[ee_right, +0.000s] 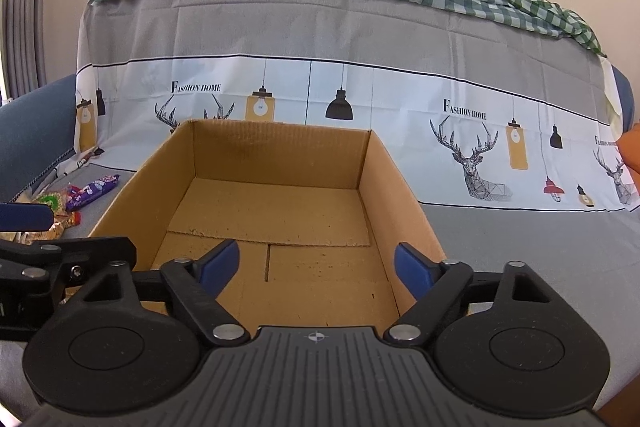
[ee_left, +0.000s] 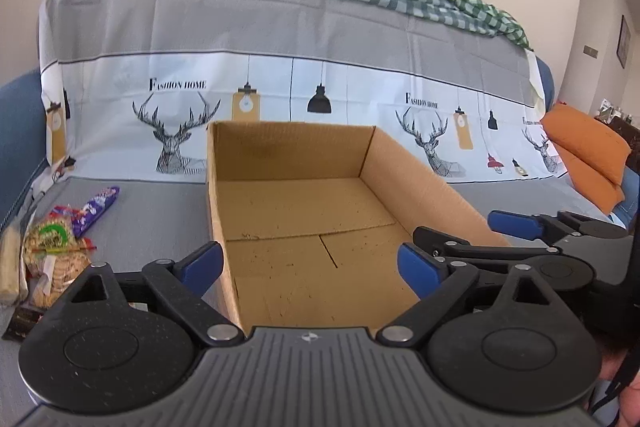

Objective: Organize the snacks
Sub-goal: 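Move both tools from above the cardboard box toward the snack pile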

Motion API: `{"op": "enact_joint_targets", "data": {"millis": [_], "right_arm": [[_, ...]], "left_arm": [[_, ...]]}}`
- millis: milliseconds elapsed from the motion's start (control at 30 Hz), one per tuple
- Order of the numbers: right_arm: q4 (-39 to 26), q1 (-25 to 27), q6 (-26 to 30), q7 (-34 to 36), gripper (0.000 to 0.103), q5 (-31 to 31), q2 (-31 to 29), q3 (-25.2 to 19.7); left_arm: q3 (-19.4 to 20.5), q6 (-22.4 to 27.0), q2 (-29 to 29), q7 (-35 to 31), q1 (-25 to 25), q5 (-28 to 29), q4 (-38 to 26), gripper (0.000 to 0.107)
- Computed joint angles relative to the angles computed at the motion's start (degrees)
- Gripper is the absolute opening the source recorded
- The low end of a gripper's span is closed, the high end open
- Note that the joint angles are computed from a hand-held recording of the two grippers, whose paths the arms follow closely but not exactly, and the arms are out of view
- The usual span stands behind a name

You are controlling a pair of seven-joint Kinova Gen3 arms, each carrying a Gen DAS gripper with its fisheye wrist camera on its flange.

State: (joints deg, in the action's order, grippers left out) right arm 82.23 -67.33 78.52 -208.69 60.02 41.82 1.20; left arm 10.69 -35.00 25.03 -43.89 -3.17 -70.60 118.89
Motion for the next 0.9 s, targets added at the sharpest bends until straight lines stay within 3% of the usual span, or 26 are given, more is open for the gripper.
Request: {"op": "enact_joint_targets", "data": {"millis": [333,533,800,900], "right_arm": [[-1.78,-1.02,1.35,0.45,0.069,2.11,1.67,0.98],[-3.51,-1.44,1.07,0.85,0.056,3.45,2.51,1.48],[-7.26,-1.84,-0.25,2.58,0.050,5.41,4.23,2.70],[-9.45,-1.80,-0.67,4.00,0.050,5.30,5.28,3.33]], "left_arm": [[-0.58,-3.02,-0.55,-3.25,-1.20,1.79,1.19,0.078],[-1.30,-4.56,-0.69,-2.73,-2.10,0.26,1.11,0.056],[-2.86,-5.27,-0.52,4.71,-2.97,-6.28,-0.87,0.031],[-4.02,-6.04,-0.12,9.75,-3.34,-9.89,-2.47,0.029]]}}
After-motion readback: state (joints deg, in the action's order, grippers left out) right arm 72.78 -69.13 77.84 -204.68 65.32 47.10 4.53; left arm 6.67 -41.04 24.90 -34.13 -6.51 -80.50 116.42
